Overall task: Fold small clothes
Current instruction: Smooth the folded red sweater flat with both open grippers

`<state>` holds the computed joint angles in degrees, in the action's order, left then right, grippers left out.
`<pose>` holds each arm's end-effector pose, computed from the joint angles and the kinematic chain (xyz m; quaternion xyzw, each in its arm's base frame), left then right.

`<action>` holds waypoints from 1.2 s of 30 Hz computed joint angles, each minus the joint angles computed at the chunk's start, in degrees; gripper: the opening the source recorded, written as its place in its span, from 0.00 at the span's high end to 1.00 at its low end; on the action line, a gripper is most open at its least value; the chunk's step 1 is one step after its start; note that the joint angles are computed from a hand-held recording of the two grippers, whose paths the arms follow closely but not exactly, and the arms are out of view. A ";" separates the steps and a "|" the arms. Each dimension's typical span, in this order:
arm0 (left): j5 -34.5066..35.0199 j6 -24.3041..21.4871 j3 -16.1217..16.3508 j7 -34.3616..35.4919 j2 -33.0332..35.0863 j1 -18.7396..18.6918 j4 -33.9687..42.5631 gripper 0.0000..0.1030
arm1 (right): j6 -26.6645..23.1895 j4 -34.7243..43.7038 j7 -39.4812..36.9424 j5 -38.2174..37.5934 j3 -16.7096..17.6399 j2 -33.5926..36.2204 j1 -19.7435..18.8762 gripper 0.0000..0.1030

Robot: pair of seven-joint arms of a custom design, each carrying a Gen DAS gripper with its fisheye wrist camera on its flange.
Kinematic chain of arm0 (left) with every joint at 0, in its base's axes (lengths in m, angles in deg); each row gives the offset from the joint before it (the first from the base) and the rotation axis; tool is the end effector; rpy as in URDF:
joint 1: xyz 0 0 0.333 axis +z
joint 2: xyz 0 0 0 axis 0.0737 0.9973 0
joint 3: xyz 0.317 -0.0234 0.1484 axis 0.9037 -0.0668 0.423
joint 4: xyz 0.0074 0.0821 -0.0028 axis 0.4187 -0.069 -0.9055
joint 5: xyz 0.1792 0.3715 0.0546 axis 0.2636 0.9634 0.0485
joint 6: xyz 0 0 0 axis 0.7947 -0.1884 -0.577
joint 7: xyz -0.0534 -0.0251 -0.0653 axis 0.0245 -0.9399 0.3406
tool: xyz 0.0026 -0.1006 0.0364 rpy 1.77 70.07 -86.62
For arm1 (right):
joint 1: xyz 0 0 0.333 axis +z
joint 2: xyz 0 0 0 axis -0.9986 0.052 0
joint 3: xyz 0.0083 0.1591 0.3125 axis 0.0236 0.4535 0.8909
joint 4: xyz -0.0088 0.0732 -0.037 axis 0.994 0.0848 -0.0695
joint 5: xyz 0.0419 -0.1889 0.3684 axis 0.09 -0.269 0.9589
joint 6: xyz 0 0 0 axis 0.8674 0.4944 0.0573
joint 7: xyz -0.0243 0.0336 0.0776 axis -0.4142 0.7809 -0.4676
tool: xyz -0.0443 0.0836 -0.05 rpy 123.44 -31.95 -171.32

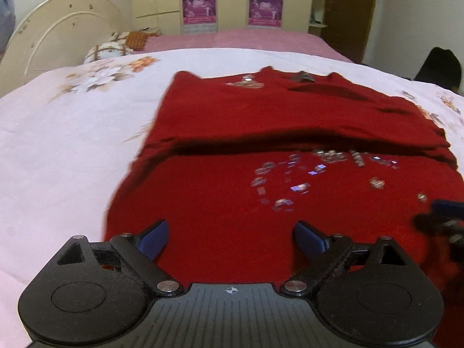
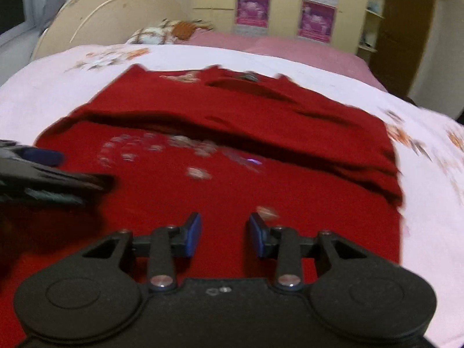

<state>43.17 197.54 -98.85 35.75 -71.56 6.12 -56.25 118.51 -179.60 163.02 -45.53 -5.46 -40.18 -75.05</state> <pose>0.5384 -0.1047 0.4760 -0.6256 0.6957 -0.2535 0.2457 0.4964 0.1571 0.5089 -0.7103 0.6060 -0.2439 0.2621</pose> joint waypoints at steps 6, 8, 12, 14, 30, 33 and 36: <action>3.07 -1.57 -1.19 -3.52 -4.39 3.48 -3.75 0.05 | -0.85 -5.55 1.33 -0.94 -1.87 -6.03 -3.78 0.66; 5.11 -3.86 -2.82 -7.01 -5.81 5.02 -3.97 0.05 | -1.95 -6.16 1.21 0.13 -2.10 -7.43 -3.76 0.66; -0.20 -5.33 -1.76 -4.36 -10.70 1.80 -6.83 0.05 | 0.91 -8.73 -3.30 5.84 -4.79 -10.65 1.78 0.64; -1.87 -5.63 -2.29 -2.53 -13.47 0.51 -8.86 0.05 | 1.32 -9.37 -7.27 9.88 -6.73 -11.65 6.10 0.64; -11.37 -4.70 -0.38 9.48 -19.95 -2.89 -17.21 0.00 | -0.63 -15.43 -6.03 7.70 3.16 -17.49 2.05 0.60; -14.22 -3.68 1.54 14.13 -21.32 -4.08 -18.79 0.00 | -2.04 -17.38 -0.64 4.36 4.81 -20.54 -0.79 0.59; -17.27 -2.68 3.27 18.50 -22.97 -5.18 -20.71 0.00 | -4.97 -19.06 4.07 0.72 6.71 -24.04 -2.91 0.58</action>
